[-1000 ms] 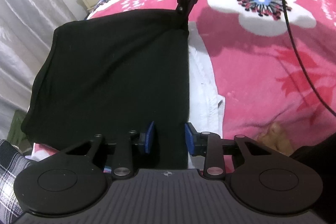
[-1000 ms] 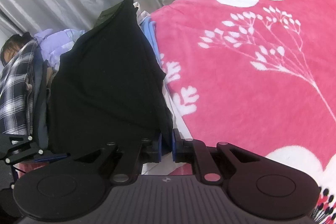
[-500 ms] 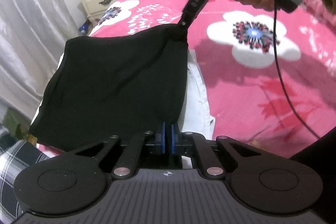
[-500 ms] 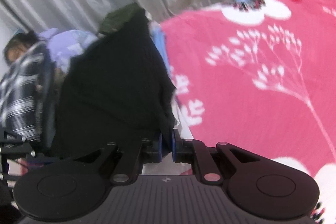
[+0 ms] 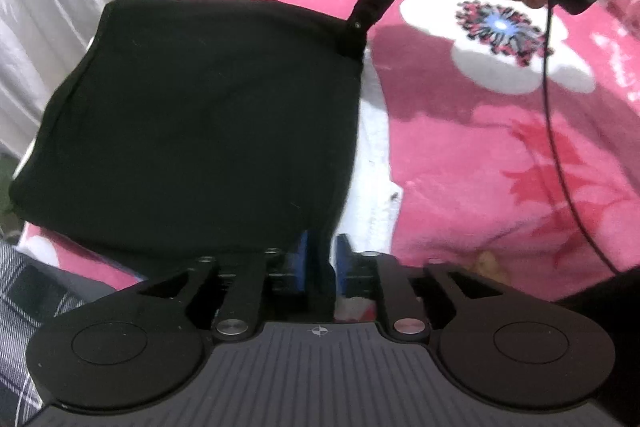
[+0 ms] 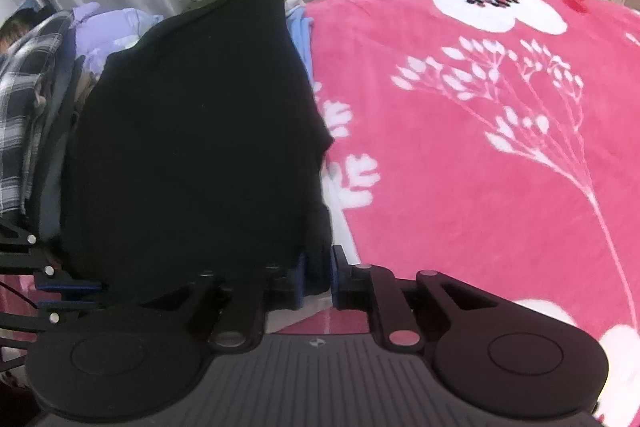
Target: Fold clothes
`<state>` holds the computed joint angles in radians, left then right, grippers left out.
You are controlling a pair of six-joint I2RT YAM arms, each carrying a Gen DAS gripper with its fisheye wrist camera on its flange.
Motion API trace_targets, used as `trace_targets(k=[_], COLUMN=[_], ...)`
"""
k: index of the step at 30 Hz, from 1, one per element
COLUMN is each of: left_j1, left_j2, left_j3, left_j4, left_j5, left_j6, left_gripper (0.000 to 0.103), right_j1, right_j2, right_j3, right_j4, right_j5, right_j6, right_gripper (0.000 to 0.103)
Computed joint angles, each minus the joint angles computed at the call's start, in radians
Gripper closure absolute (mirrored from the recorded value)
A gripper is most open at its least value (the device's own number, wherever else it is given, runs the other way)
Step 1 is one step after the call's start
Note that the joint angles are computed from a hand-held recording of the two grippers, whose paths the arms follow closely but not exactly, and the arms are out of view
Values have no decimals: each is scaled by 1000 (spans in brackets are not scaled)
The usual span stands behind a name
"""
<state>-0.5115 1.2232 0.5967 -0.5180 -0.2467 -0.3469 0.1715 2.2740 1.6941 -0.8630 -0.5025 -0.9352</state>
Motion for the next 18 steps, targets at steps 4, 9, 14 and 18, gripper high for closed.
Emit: trace_targets(k=[4,9,14,18], left_j1=[102,281,347,324], left_j2=[-129,-228,-30,-23], left_j3=[54,108,56,29], left_j4=[-188,-203,-33,-32], left_j5=[113,137,41,21], left_j6=[0,46,-76,-17], left_gripper=[70,68,66,64], right_j1=[-53,-75,-1,12], right_j2=[-15,-112,-134,-132], right_j3=[56,-16,-164,-317], right_j4=[-30,29,99,266], right_j5=[-64,-230,-224,-62], right_j6=[-2,-55,-161,-294], right_gripper=[72,71,76,82])
